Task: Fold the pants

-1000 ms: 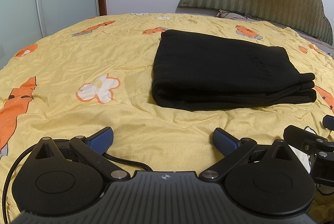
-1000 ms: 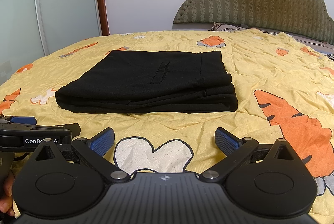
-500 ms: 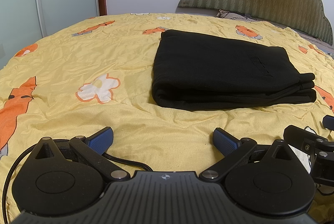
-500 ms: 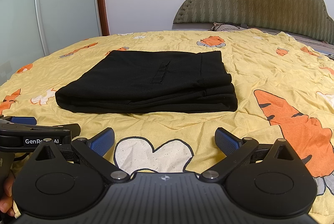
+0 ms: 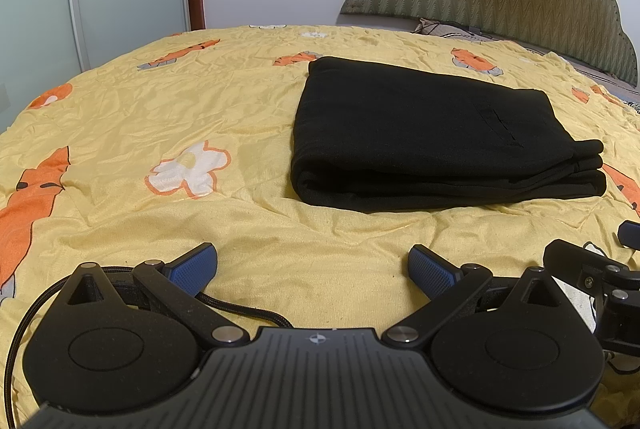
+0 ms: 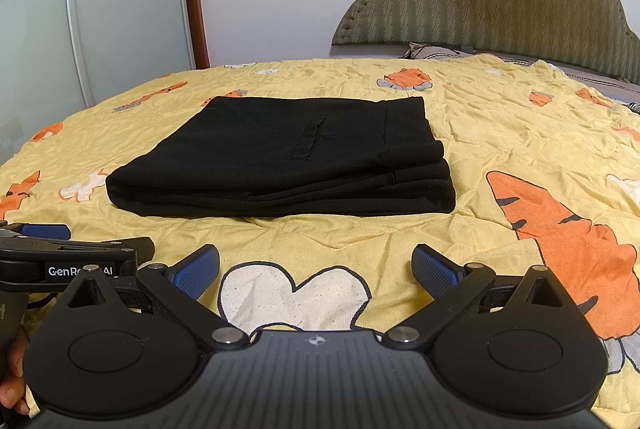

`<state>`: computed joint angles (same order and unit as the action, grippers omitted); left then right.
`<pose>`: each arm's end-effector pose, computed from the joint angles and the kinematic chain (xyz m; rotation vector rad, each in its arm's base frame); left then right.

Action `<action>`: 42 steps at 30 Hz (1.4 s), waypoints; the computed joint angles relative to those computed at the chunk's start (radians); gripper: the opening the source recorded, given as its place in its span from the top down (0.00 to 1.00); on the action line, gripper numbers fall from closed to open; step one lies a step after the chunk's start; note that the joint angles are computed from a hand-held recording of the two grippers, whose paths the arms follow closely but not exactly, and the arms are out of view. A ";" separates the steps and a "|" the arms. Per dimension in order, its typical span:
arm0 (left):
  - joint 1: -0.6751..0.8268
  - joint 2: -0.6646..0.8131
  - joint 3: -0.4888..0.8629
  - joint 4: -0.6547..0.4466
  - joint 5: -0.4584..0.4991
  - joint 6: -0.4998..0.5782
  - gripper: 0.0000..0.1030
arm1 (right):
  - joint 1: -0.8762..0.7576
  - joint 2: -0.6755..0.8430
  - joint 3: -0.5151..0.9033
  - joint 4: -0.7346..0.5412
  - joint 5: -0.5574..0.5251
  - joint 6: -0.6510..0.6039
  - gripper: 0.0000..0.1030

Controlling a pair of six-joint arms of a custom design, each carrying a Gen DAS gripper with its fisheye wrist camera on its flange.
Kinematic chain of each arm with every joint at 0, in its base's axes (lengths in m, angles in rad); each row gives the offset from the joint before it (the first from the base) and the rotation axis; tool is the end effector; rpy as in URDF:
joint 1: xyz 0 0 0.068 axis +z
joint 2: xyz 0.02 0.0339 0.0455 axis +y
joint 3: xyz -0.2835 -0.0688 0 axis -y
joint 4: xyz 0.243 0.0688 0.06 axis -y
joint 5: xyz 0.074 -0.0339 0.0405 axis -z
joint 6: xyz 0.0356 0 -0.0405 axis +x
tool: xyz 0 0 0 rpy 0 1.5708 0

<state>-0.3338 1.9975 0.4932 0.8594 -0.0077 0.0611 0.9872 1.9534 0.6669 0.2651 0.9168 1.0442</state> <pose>0.2844 -0.0983 0.0672 0.4312 2.1771 -0.1421 0.1897 0.2361 0.0785 0.3512 2.0873 -0.0431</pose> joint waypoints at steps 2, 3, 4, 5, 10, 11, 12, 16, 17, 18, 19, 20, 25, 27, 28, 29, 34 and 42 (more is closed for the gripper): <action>0.001 0.000 0.001 0.000 0.000 0.000 0.00 | 0.000 -0.001 -0.001 0.001 0.000 0.000 0.00; 0.001 0.000 0.001 -0.001 0.001 0.001 0.00 | 0.000 -0.001 -0.002 0.002 0.000 -0.001 0.00; 0.001 0.000 0.001 -0.001 0.001 0.001 0.00 | 0.000 -0.001 -0.002 0.002 0.000 -0.001 0.00; 0.001 0.000 0.002 -0.002 0.001 0.001 0.00 | 0.000 -0.001 -0.002 0.002 0.000 -0.001 0.00; 0.003 0.001 0.004 -0.004 0.003 0.002 0.00 | 0.001 0.001 0.001 0.000 0.001 0.001 0.00; 0.002 0.000 0.004 -0.004 0.002 0.002 0.00 | 0.002 0.002 0.003 -0.002 0.001 0.002 0.00; 0.003 0.001 0.004 -0.004 0.003 0.002 0.00 | 0.000 0.000 -0.001 0.001 0.000 0.001 0.00; 0.003 0.001 0.005 -0.005 0.003 0.002 0.00 | 0.000 -0.001 -0.002 0.002 0.000 0.000 0.00; 0.004 0.001 0.006 -0.006 0.004 0.003 0.00 | 0.000 -0.001 -0.002 0.002 0.000 0.000 0.00; 0.004 0.001 0.006 -0.006 0.004 0.003 0.00 | 0.000 -0.001 -0.002 0.002 0.000 0.000 0.00; 0.004 0.001 0.007 -0.007 0.004 0.003 0.00 | 0.000 0.000 0.000 0.001 0.000 0.001 0.00; 0.004 0.001 0.007 -0.007 0.004 0.003 0.00 | 0.001 0.001 0.001 -0.001 0.000 0.002 0.00; 0.006 0.001 0.009 -0.010 0.007 0.004 0.00 | 0.000 -0.001 -0.001 0.001 0.000 0.001 0.00; 0.006 0.001 0.008 -0.008 0.007 0.003 0.00 | 0.000 -0.002 -0.003 0.003 0.000 0.000 0.00; 0.006 0.001 0.008 -0.008 0.007 0.003 0.00 | 0.000 -0.002 -0.003 0.003 0.000 0.000 0.00; 0.006 0.001 0.008 -0.009 0.007 0.003 0.00 | -0.001 -0.002 -0.003 0.003 -0.001 0.000 0.00; 0.005 0.003 0.004 -0.008 0.008 0.005 0.00 | -0.001 -0.002 -0.001 -0.003 -0.002 0.001 0.00; 0.004 -0.003 -0.003 -0.009 0.012 0.008 0.00 | -0.004 -0.003 0.001 -0.008 -0.028 0.002 0.00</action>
<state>-0.3295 1.9944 0.4899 0.8502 0.0046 0.0687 0.9832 1.9503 0.6683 0.2575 0.8884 1.0464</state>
